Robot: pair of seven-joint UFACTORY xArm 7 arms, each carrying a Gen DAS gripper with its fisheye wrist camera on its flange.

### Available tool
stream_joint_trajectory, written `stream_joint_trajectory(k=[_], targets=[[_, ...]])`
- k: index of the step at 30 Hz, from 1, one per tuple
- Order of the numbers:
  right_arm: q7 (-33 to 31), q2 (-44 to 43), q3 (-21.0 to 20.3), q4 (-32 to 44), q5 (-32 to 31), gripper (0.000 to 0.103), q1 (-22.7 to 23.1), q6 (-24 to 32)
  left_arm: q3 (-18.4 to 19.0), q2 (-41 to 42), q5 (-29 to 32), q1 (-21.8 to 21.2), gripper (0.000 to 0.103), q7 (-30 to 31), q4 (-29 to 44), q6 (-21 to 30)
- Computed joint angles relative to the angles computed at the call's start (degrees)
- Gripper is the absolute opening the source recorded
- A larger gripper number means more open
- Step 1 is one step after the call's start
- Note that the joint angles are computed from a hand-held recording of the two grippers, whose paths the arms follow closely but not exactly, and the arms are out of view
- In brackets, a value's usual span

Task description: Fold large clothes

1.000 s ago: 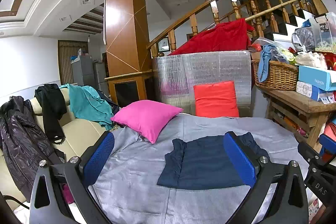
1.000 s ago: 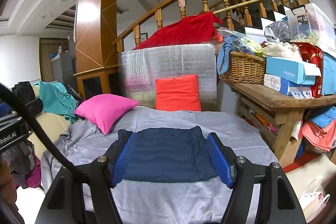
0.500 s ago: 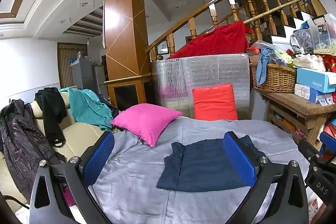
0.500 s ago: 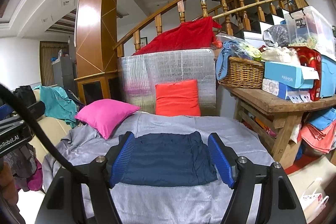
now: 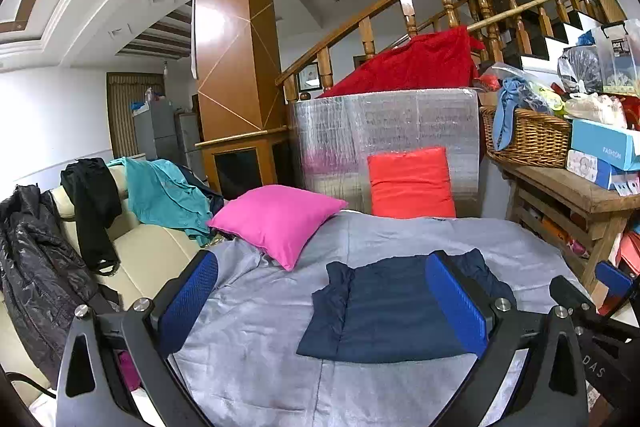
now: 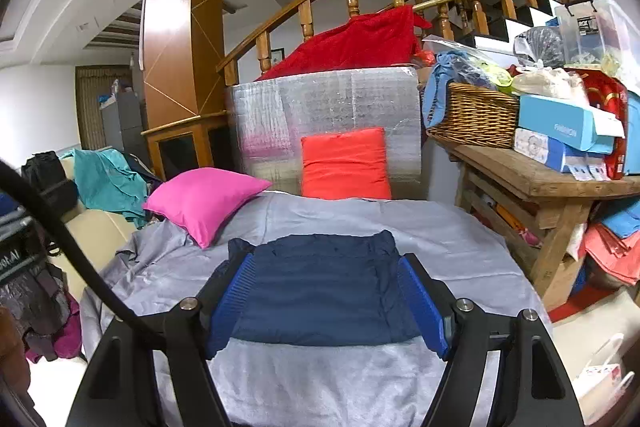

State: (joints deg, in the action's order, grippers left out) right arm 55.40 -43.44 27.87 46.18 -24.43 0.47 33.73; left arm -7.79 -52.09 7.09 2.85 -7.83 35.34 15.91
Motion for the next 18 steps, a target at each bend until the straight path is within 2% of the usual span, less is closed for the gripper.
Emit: stream_joint_trajectory(k=[13,18], targets=[[2.43,5.60,-0.20,0.73,-2.51,0.077,-1.80,-2.25,-1.59,8.11,1.47,1.02,0.103,-1.24,2.48,-3.09],[3.53,8.27,-0.25,1.48,-4.67,0.077,-2.49,-2.35,-1.80,10.55,1.79,1.50,0.103,-1.77,2.49,-7.04]])
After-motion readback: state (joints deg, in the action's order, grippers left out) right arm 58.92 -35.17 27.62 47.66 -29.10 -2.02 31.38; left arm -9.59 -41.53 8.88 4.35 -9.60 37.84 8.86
